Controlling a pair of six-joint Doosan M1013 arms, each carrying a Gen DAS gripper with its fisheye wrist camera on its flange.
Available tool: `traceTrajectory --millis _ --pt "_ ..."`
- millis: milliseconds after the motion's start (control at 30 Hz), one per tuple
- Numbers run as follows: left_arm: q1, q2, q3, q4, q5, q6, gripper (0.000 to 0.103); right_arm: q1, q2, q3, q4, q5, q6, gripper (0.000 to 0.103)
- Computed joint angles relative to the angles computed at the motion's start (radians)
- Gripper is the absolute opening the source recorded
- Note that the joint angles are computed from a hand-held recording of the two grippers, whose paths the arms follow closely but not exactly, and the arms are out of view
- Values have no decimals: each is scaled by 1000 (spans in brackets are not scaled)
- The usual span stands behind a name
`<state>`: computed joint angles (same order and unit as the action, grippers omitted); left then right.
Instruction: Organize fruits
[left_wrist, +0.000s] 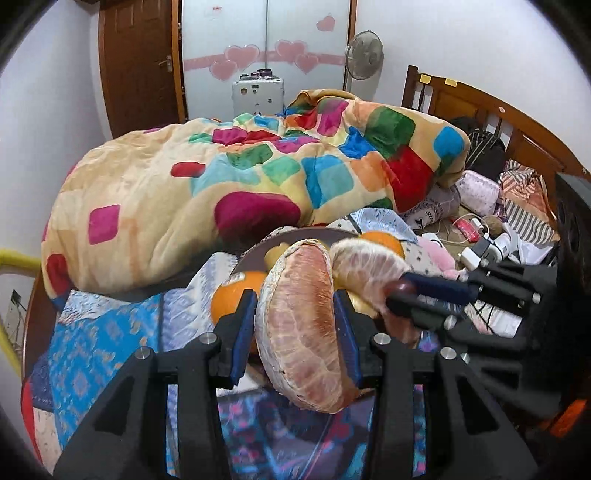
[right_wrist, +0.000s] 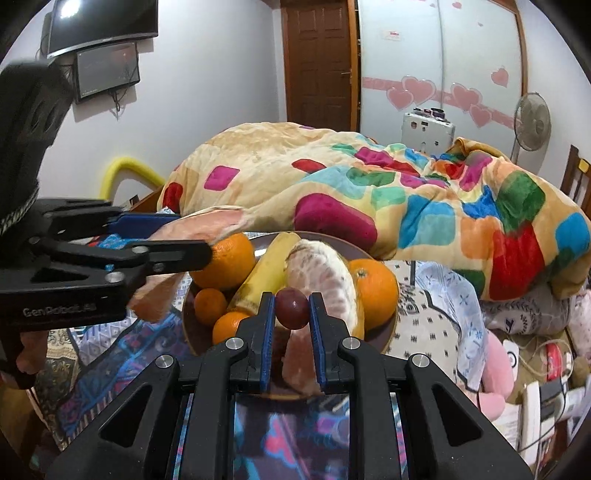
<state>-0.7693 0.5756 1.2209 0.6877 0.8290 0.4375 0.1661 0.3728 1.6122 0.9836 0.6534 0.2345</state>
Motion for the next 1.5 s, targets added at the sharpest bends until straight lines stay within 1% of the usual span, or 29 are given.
traceTrajectory --millis 167,333,400,533,633,733,800,933,1033,1133,1267,1400,1467,1500 --pt "23 20 -30 -43 -5 29 42 20 10 -17 -46 -1 -27 17" --pt "41 30 -41 -97 -22 53 42 23 27 -36 -67 16 -14 17" --pt "41 37 -50 -106 -14 71 42 21 32 -39 -66 19 -10 17" --pt "32 53 -72 -85 23 93 42 16 39 -48 -60 46 1 19" --pt "22 49 -67 -30 21 69 43 19 39 -49 -60 48 -3 25" --pt "16 38 -55 -6 18 58 43 21 33 -41 -60 36 -2 26" --pt "12 29 -42 11 25 36 43 18 28 -38 -54 38 2 26" --pt "3 -8 8 50 13 -51 43 6 5 -20 -18 36 5 26" --pt "-17 -43 53 123 17 -151 43 -4 -28 10 29 25 -10 26" --pt "-47 -79 93 199 28 -237 43 -18 -76 52 104 20 -63 26" --pt "-108 -127 140 327 76 -348 43 -32 -152 118 214 11 -146 27" --pt "-171 -172 185 453 130 -454 44 -47 -244 203 385 -9 -281 27" --pt "-205 -191 207 511 161 -507 45 -58 -285 243 476 -8 -347 29" --pt "-224 -199 218 548 186 -531 49 -61 -300 259 516 -6 -375 35"
